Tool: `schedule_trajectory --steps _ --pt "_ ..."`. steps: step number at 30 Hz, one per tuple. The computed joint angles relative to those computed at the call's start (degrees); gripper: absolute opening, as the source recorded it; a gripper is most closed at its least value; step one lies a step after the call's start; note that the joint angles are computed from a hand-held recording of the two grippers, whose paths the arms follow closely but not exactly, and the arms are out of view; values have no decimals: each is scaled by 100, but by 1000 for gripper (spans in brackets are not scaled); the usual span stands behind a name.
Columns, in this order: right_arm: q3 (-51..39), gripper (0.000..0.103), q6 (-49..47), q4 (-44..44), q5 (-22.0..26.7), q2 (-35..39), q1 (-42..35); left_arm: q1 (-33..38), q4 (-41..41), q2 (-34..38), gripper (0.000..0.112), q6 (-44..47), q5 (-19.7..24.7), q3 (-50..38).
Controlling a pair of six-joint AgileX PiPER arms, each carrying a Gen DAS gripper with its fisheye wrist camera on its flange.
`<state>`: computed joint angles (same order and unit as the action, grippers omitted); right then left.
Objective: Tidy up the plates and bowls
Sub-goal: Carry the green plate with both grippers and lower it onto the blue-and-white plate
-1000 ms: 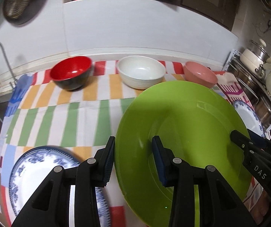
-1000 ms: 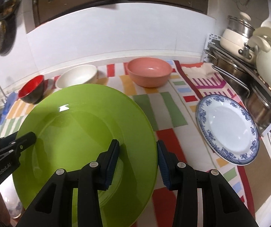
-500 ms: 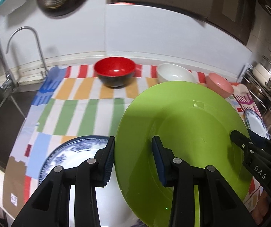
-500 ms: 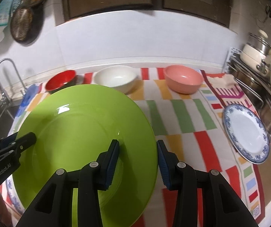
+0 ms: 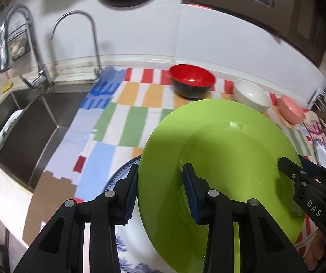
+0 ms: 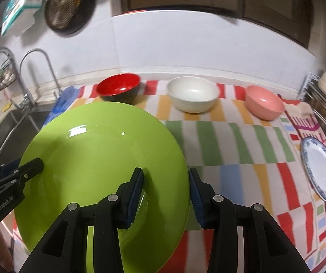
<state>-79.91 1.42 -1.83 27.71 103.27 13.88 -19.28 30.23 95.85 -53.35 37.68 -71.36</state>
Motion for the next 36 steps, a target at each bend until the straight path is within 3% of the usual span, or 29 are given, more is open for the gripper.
schedule_trajectory --steps 17,36 --pt "-223 41 344 -152 309 543 811 650 -418 -248 38 424 -233 881" --pt "-500 41 419 -246 710 972 971 848 -680 26 39 600 -474 1123"
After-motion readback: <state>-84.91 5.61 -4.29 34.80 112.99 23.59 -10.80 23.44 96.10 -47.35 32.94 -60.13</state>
